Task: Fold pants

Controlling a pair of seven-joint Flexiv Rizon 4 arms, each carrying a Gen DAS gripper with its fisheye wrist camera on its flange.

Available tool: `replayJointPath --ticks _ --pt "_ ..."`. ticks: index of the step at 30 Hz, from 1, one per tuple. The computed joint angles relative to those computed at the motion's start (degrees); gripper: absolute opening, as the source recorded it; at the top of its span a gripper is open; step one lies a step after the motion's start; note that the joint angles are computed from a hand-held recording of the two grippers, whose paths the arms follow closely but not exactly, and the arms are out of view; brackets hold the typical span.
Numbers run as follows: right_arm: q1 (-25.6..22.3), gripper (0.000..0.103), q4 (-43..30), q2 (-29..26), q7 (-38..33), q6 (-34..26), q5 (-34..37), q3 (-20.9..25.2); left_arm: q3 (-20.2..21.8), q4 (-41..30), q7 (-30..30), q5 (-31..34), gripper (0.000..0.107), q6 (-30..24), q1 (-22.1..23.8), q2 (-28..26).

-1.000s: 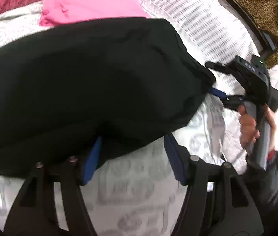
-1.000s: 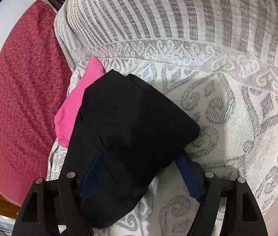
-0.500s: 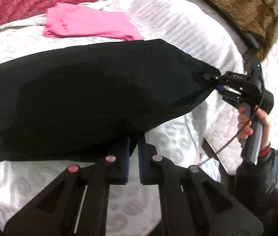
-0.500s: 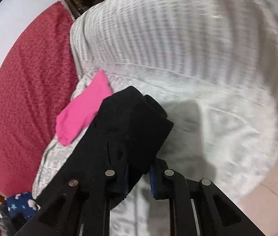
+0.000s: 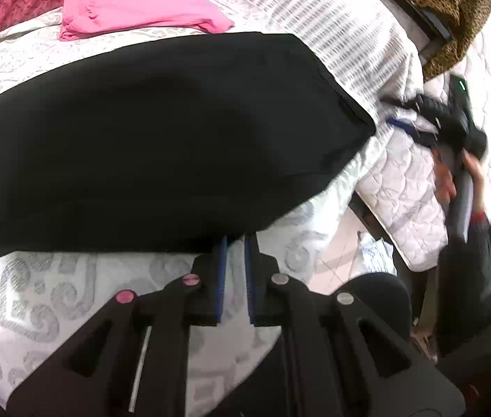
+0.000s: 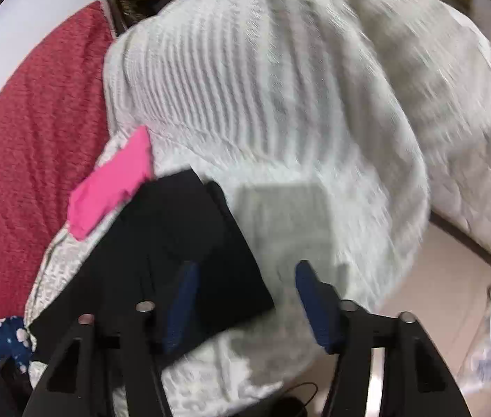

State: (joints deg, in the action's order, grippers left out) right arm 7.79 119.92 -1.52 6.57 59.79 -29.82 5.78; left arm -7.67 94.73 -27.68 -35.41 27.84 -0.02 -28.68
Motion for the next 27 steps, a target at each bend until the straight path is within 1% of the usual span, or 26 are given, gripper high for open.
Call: replayJointPath --ticks 1,2,4,5,6,7,8,9,10,12,13,14,15,16,17,18,19,20,21,23,24,25,27 --pt "-0.6 0.062 -0.6 -1.1 -2.1 3.2 0.6 -0.7 -0.3 -0.1 0.4 -0.1 0.010 -1.1 0.2 0.4" --pt "-0.9 0.062 -2.1 -2.6 -5.1 5.2 2.8 -1.2 -0.6 -0.2 1.5 -0.8 0.010 -2.4 0.6 1.2" --pt "-1.3 0.062 -6.2 -6.2 -11.5 6.8 8.1 -1.5 -0.8 -0.6 2.8 -2.1 0.014 -3.4 0.8 2.3" --pt "-1.8 0.062 -8.7 -8.2 -16.1 7.5 11.7 -1.3 -1.0 -1.1 3.2 -3.3 0.025 -3.5 0.8 2.7" --pt "-2.4 0.062 -11.8 -10.6 -21.4 7.6 15.9 -0.5 -1.1 -1.6 3.2 -4.0 0.039 -3.7 0.8 2.6" --pt "-3.4 0.063 -15.1 -13.2 -27.1 7.1 20.4 0.5 -1.3 -2.2 3.5 -5.4 0.045 -3.4 0.8 2.5" --pt "-4.1 0.065 -17.6 -15.1 -30.6 5.9 23.2 1.1 -1.4 -2.4 3.9 -6.4 0.052 -2.4 0.6 2.3" --pt "-4.2 0.066 -21.0 -17.6 -33.9 3.6 26.6 0.9 -1.3 -2.8 3.6 -6.7 0.053 0.7 -0.4 2.0" --pt "-4.7 0.066 -22.5 -18.9 -34.5 2.2 27.8 1.3 -1.1 -3.4 2.8 -6.1 0.053 2.5 -1.1 1.4" --pt "-5.3 0.065 -25.5 -21.4 -36.6 1.0 31.8 1.7 -1.1 -5.2 0.5 -5.4 0.053 3.4 -1.4 -0.3" --pt "-4.2 0.056 -25.7 -21.9 -35.5 1.7 30.8 0.5 -1.1 -6.3 -1.2 -5.1 0.053 3.2 -1.5 -1.4" --pt "-1.5 0.036 -24.2 -21.0 -32.7 2.8 26.8 -2.4 -1.3 -7.1 -2.4 -4.6 0.053 2.8 -1.4 -2.3" --pt "-0.2 0.033 -22.9 -20.2 -32.3 4.8 24.0 -3.6 -1.4 -8.2 -3.5 -3.9 0.053 2.3 -1.4 -3.3" --pt "0.8 0.028 -20.7 -18.9 -33.6 8.8 21.3 -3.9 -1.4 -9.3 -4.5 -3.0 0.053 2.3 -1.7 -4.3" --pt "1.8 0.028 -18.7 -17.6 -34.9 12.1 18.3 -4.3 -1.5 -10.6 -5.4 -1.9 0.053 2.6 -2.2 -5.4" --pt "2.6 0.028 -17.4 -16.6 -36.6 13.8 15.5 -4.5 -1.9 -12.1 -6.1 -1.1 0.053 3.0 -2.7 -6.5" --pt "4.2 0.028 -15.8 -15.0 -38.3 14.3 10.9 -5.3 -2.3 -13.5 -6.6 -0.4 0.053 3.3 -3.2 -7.6" --pt "5.4 0.028 -14.7 -13.7 -39.4 13.4 7.1 -5.6 -2.7 -15.2 -7.4 0.4 0.053 3.5 -3.8 -8.8" --pt "5.6 0.028 -14.3 -12.9 -41.1 12.5 5.8 -4.8 -3.2 -17.6 -8.1 1.1 0.053 3.1 -4.4 -10.3" --pt "5.5 0.029 -14.7 -12.0 -46.4 9.9 6.6 -1.9 -4.3 -22.7 -10.3 2.2 0.053 1.1 -5.8 -13.5" --pt "5.7 0.030 -14.8 -11.7 -47.1 8.7 6.7 -1.5 -4.7 -24.1 -11.0 2.5 0.053 0.6 -6.2 -14.4" --pt "6.1 0.031 -14.8 -11.3 -47.9 7.0 6.7 -1.0 -5.1 -24.7 -11.2 2.6 0.053 0.3 -6.5 -14.8" --pt "6.3 0.031 -15.0 -11.1 -49.9 6.3 7.8 -0.1 -5.8 -24.5 -11.3 2.1 0.053 0.3 -6.7 -14.9"
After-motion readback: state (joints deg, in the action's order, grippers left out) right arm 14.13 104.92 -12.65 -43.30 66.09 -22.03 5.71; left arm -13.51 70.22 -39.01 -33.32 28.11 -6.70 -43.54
